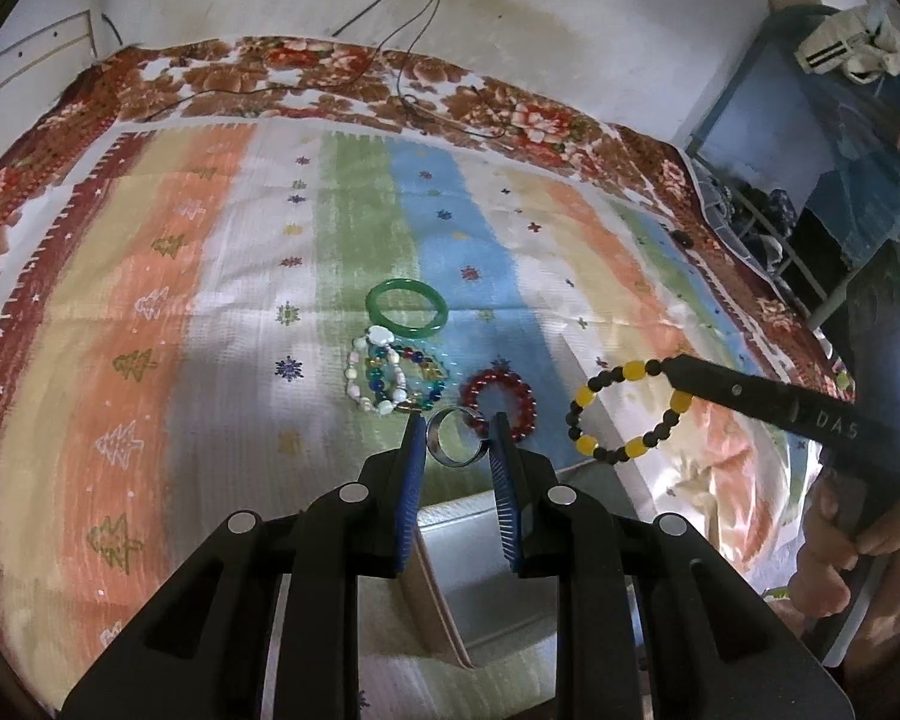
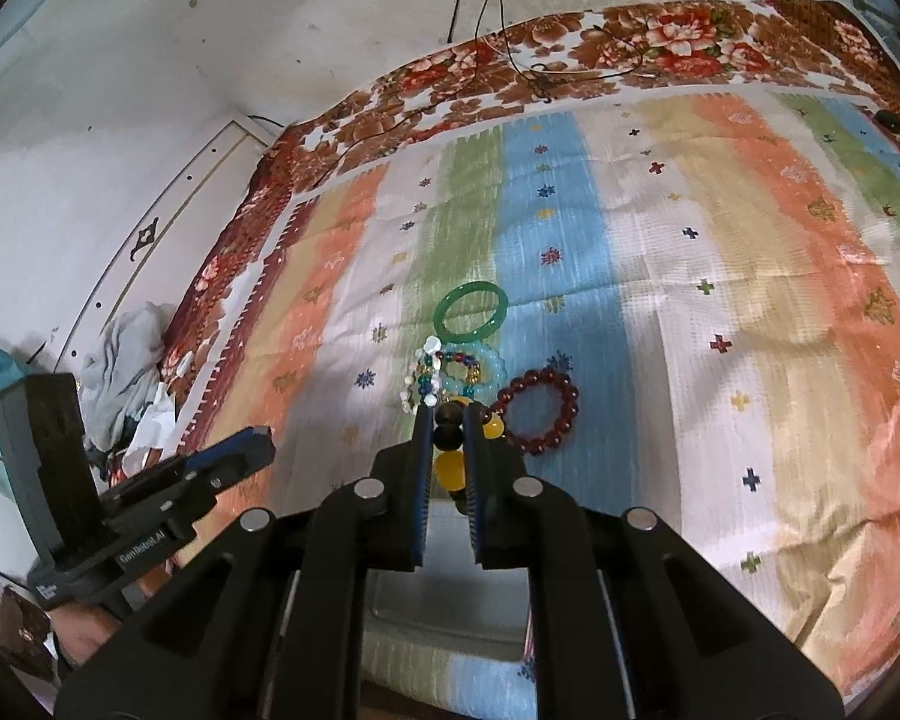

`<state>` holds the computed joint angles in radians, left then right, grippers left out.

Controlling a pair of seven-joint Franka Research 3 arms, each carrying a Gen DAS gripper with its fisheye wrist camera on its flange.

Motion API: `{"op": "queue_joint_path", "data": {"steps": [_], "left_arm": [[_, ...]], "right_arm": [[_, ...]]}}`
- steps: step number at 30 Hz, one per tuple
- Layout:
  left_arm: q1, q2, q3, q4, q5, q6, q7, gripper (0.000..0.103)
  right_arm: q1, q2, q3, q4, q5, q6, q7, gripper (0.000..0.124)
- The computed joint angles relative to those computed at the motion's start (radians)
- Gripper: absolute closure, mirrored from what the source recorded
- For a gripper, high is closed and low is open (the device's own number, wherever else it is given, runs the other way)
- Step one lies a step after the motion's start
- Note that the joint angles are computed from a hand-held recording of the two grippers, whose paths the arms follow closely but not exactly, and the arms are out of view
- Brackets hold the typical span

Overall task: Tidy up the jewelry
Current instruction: 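Lift and carry the yellow-black bracelet and silver ring over the tin with both grippers, then lower both held items into the silver tin and open both grippers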

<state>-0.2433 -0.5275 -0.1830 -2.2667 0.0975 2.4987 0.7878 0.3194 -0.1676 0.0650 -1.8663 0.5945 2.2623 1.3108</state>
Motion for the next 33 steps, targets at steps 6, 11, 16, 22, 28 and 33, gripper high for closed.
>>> {"op": "queue_joint_path", "data": {"steps": [6, 11, 16, 22, 28, 33], "left_arm": [[0.003, -0.006, -0.032, 0.010, 0.040, -0.033, -0.022, 0.082], [-0.009, -0.019, -0.049, 0.024, 0.065, -0.059, -0.033, 0.082], [-0.015, -0.029, -0.060, 0.042, 0.081, -0.089, -0.050, 0.082], [-0.026, -0.034, -0.072, 0.085, 0.097, -0.152, -0.055, 0.082], [-0.022, -0.027, -0.094, 0.141, 0.134, -0.214, -0.066, 0.081], [-0.051, -0.034, -0.047, 0.048, 0.070, -0.173, -0.074, 0.082]], "right_arm": [[0.004, -0.068, -0.003, -0.066, -0.001, 0.005, -0.035, 0.112], [0.015, -0.119, -0.005, -0.110, -0.002, 0.006, -0.063, 0.113], [0.027, -0.155, -0.013, -0.135, 0.024, -0.006, -0.088, 0.113], [0.033, -0.192, -0.008, -0.170, 0.014, -0.014, -0.107, 0.113], [0.032, -0.213, -0.002, -0.194, -0.019, 0.013, -0.128, 0.113], [0.044, -0.212, -0.012, -0.198, 0.004, 0.014, -0.163, 0.113]]}}
